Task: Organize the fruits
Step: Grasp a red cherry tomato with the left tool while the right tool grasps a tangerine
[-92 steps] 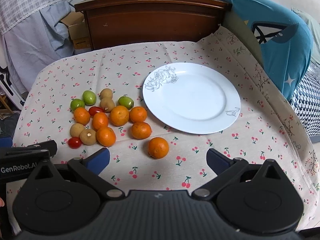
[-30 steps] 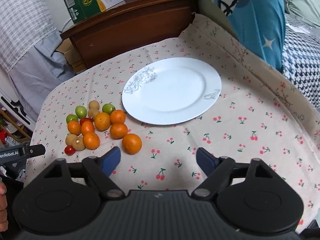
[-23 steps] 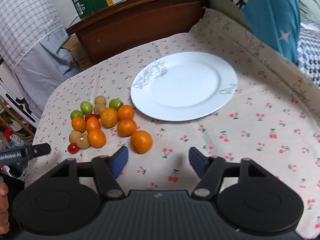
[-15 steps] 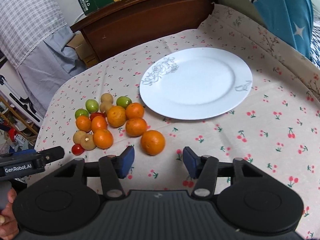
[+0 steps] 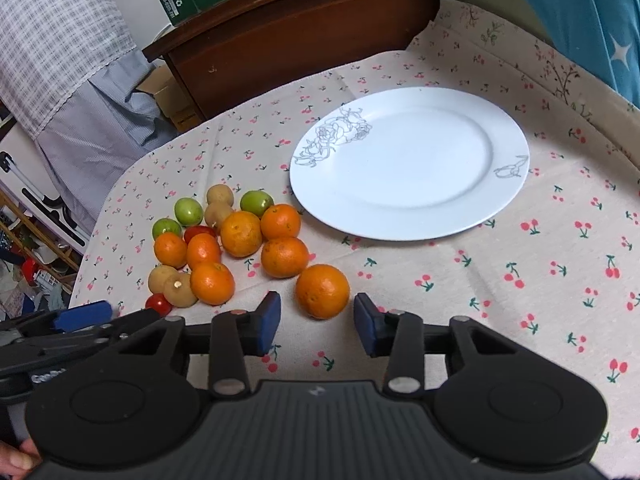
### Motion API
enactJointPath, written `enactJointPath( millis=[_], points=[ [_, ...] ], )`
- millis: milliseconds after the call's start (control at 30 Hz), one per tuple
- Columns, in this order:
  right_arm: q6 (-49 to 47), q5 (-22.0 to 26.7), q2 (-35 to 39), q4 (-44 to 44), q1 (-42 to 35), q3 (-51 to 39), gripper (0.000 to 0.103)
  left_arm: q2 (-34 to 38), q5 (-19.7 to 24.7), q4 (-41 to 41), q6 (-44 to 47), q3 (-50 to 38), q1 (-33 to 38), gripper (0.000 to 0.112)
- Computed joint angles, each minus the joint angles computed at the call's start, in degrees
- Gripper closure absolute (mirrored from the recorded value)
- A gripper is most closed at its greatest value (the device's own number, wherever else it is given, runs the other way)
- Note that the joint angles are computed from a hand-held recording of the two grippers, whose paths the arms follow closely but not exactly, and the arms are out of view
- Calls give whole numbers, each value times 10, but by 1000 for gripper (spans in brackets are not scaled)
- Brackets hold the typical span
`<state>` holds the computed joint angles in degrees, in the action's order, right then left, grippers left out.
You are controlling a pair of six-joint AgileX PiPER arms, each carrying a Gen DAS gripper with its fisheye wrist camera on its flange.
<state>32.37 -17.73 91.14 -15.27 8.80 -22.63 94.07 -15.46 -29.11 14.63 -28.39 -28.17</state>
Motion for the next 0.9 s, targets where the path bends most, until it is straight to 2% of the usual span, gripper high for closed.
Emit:
enactJointPath(
  millis=[67, 133, 200, 400, 567, 667, 800, 900],
  points=[
    [-1, -4, 4, 2, 2, 0, 62, 14, 4, 34, -30, -8, 4, 62],
    [-10, -6, 5, 13, 5, -1, 62, 24, 3, 98, -93, -11, 13, 67],
    [-11, -8, 7, 15, 5, -2, 62, 31, -11, 138, -133, -9, 16, 67],
    [-28, -11, 11, 33, 10, -4, 61, 37, -26, 178, -169, -8, 20, 67],
    [-30, -18, 14, 40, 9, -3, 61, 37, -30, 205, -186, -7, 18, 81],
    [-37, -16, 14, 47, 10, -2, 63, 37, -30, 195, -173, -7, 15, 86],
    [-25, -17, 15, 34, 7, -2, 74, 36, -30, 188, -170, -6, 15, 89],
    [-14, -16, 13, 17, 5, -2, 74, 35, -35, 169, -150, -4, 9, 89]
  ],
)
